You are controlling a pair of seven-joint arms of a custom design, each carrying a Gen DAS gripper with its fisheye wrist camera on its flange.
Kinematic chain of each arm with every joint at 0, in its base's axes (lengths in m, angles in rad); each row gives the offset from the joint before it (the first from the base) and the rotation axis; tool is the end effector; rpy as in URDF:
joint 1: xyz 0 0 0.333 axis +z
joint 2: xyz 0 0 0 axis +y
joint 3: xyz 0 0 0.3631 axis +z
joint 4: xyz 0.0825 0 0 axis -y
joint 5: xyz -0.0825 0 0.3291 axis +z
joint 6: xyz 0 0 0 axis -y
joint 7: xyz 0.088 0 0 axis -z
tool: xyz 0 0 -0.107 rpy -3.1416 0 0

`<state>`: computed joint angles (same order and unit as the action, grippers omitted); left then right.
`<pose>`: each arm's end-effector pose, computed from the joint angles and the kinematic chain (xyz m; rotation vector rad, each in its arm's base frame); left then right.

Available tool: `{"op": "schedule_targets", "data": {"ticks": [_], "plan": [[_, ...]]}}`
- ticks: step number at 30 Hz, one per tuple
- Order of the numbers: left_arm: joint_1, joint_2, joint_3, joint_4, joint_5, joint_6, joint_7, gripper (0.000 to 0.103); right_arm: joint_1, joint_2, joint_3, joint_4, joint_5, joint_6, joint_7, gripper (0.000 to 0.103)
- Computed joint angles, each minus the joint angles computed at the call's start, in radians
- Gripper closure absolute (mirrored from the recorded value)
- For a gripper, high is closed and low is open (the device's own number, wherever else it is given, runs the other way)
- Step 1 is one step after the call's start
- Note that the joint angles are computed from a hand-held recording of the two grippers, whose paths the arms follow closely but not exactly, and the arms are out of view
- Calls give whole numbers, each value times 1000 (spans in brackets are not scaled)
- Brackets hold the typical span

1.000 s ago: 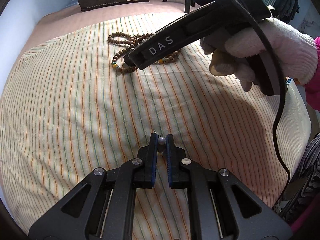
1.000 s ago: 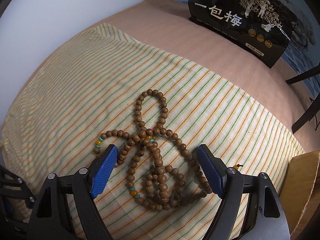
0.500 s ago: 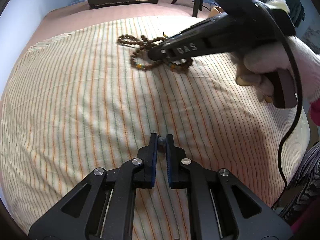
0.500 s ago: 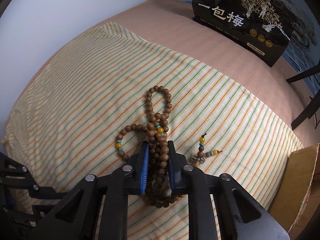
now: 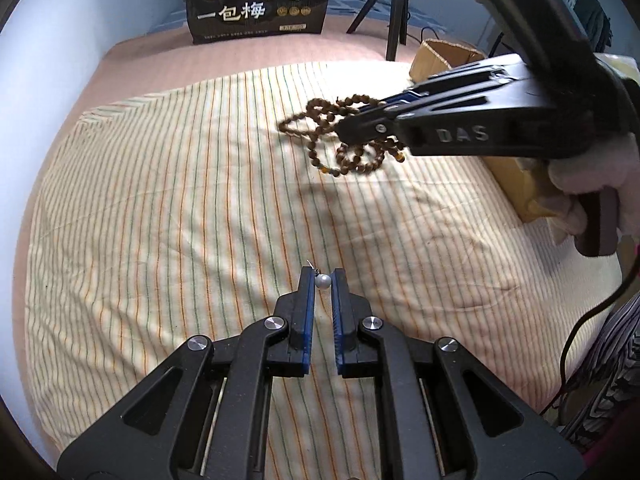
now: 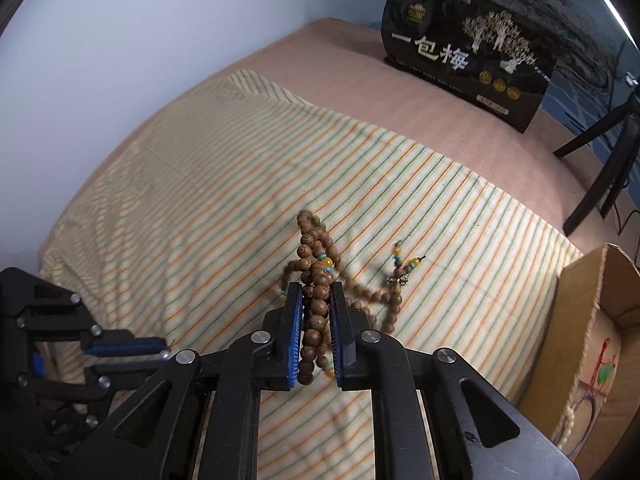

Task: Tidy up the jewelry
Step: 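Lift the mala with the right gripper toward the box while the left gripper carries the earring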

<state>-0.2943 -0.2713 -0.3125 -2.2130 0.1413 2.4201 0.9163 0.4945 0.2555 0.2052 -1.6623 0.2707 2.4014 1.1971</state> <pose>0.3600 -0.2702 0.6016 -1.9415 2.0317 -0.6089 0.4958 0.3979 0.5786 -2.4427 0.8533 -0.0755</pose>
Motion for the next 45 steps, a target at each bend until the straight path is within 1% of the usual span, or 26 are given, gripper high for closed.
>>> {"op": "schedule_targets", "data": {"ticks": [3,4,6,11,18,29,36,41,45], "plan": [[4,-17,-6,4,11,-6,-14,97,-12,-40,3,-34,32,13,-18,92],[5,-28,-7,-18,16,11,-21,97,-16,-57,3,-49,45,20,-24,92],[9,-39,-14,1,26,0,-36,97,-23,-80,1,-64,68,24,-35,92],[20,-41,-40,26,68,16,-96,97,-39,-138,-8,-97,127,37,-78,92],[21,-8,-65,86,142,35,-167,97,-56,-222,-32,-149,213,52,-138,92],[-5,41,-74,168,215,27,-218,97,-61,-344,-84,-223,336,83,-227,92],[-21,86,-72,232,259,32,-235,97,-74,-393,-123,-245,395,100,-259,92],[-39,141,-72,301,305,31,-248,97,-99,-422,-148,-264,395,118,-253,92],[-64,192,-63,365,339,32,-259,97,-121,-438,-158,-279,358,135,-223,92]]}}
